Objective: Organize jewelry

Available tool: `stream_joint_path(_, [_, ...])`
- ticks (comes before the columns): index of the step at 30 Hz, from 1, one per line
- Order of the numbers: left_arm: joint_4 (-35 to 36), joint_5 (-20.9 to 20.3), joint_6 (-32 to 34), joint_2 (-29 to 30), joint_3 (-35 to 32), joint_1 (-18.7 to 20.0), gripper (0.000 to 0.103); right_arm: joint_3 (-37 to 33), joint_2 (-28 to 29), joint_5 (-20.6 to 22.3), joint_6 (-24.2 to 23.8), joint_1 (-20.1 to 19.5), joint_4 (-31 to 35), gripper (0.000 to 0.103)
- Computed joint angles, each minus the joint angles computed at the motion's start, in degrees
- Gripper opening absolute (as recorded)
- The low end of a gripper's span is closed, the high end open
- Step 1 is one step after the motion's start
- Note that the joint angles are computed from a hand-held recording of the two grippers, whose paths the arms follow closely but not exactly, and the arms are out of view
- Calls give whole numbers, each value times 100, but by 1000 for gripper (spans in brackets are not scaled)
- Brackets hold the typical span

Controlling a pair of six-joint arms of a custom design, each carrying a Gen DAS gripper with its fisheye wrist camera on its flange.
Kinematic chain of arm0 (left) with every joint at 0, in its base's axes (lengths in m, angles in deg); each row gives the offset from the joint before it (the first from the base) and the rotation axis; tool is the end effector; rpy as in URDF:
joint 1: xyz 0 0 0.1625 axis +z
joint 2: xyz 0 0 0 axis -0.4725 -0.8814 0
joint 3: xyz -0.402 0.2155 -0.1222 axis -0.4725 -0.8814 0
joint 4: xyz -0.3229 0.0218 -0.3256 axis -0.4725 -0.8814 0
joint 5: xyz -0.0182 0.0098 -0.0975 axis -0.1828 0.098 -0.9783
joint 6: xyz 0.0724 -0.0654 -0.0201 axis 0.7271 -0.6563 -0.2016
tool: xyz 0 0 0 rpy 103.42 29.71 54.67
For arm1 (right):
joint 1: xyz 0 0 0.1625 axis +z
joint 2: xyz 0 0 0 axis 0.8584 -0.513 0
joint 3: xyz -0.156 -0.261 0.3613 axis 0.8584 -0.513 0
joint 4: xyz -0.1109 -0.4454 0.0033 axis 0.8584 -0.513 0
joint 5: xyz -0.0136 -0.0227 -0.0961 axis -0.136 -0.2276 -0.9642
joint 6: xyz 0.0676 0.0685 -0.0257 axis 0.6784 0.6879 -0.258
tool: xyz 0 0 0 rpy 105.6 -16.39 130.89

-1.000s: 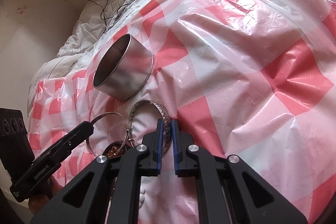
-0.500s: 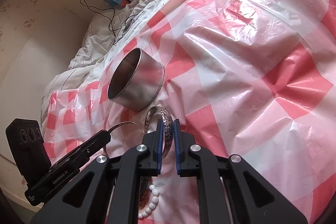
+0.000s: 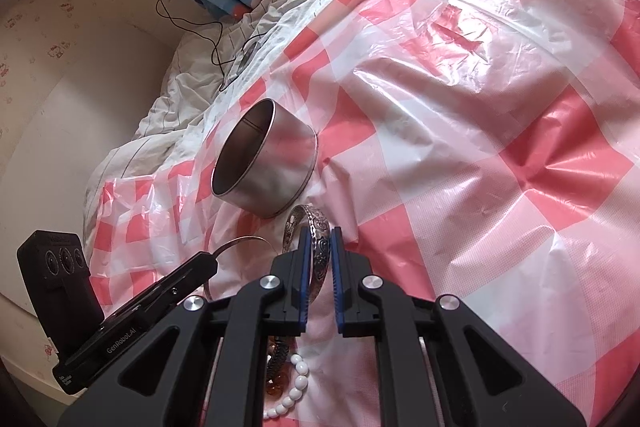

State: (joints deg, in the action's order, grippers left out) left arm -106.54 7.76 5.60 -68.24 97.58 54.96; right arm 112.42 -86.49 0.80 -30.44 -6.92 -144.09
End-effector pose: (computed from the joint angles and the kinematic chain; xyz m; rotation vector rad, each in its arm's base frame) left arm -0.3508 -0.3669 0.0183 1.0039 2.6536 -0.3468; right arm 0.0061 -0.2492 0.2977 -0.5451 -2.7665 1.1690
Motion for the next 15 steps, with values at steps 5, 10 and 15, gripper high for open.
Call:
stream_joint_path(5, [-4,-2,2,-1,4,0,10,-7,-4,-8,-13,-1,37,10])
stream_joint_path(10, [-9,-2,3,-4,9,0,10,-2,35,-30,18,48,-4,10])
stream_joint_path(15, [-19,-4,9,-7,16,2,10,6,29,10,34,36,-2,11])
